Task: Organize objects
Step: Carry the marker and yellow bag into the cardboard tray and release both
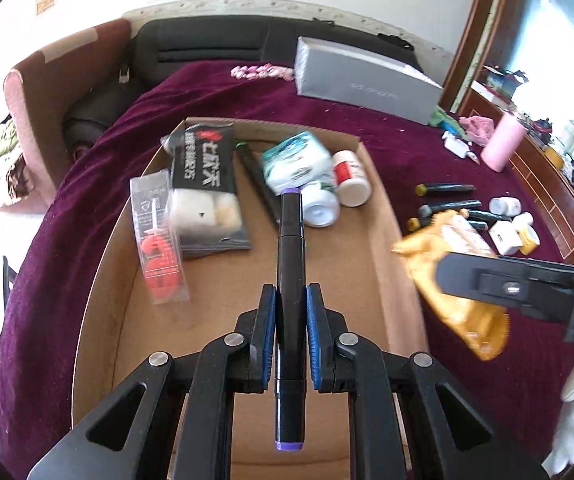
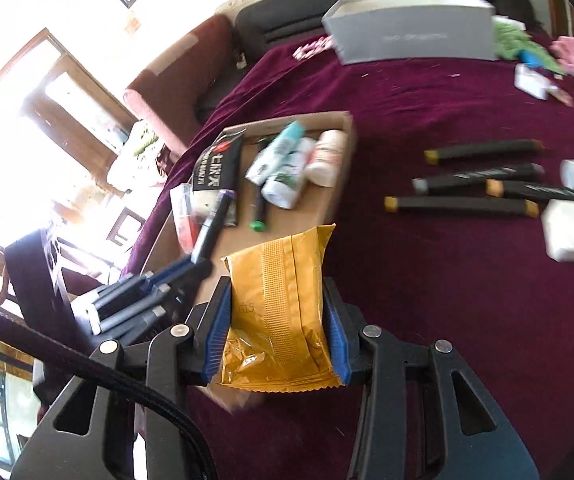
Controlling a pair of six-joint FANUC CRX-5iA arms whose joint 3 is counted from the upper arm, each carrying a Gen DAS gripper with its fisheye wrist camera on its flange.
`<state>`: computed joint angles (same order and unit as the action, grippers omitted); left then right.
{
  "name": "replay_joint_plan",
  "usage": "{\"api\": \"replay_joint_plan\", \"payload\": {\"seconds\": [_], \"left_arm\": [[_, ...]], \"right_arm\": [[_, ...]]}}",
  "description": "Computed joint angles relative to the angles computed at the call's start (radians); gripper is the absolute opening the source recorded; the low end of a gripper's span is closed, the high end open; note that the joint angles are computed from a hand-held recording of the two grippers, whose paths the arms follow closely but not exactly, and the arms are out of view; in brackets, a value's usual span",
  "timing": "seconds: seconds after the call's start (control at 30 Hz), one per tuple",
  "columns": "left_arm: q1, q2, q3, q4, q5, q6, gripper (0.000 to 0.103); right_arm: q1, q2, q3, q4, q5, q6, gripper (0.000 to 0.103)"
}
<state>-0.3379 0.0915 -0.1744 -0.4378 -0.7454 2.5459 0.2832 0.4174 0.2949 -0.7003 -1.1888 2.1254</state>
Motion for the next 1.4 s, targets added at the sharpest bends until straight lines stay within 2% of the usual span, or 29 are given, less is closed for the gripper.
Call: {"api": "replay_joint_plan", "payload": {"seconds": [0.27,0.63,0.9,1.0,1.03,1.13,1.17,1.4], "left_arm": [[0.058,-0.004,-0.060,0.100,0.073,-0.053,0.011],[0.080,0.000,-0.093,0.137,0.120,-0.064,0.011],[0.096,-0.011,-0.114,0.170,0.154,-0.056,0.012],[0.083,-0.034,-0.114,0.137,0.141,-0.009,0.013],[0.077,-0.044,-0.115,0.127,0.136,0.002,0.018],[0.060,-0.063,-0.108,0.100,0.111,0.026,0.043],[0.054,-0.071,-0.108,0.093,0.105,0.030,0.045],[0.021,-0.118,-0.128,0.073,0.084,0.071,0.045]], "right_arm": [[0.125,0.051,0.016,0.135,0.096,-0.097,0.041],[0.194,0.064,-0.023,0.267,0.211,-0.177,0.041],[0.199,0.070,-0.022,0.272,0.223,-0.191,0.042],[0.192,0.072,-0.018,0.254,0.220,-0.198,0.042],[0.190,0.073,-0.016,0.247,0.216,-0.198,0.042],[0.184,0.061,-0.023,0.229,0.215,-0.190,0.042],[0.182,0.053,-0.030,0.221,0.220,-0.182,0.042],[0.160,-0.008,-0.085,0.178,0.250,-0.125,0.046]]}}
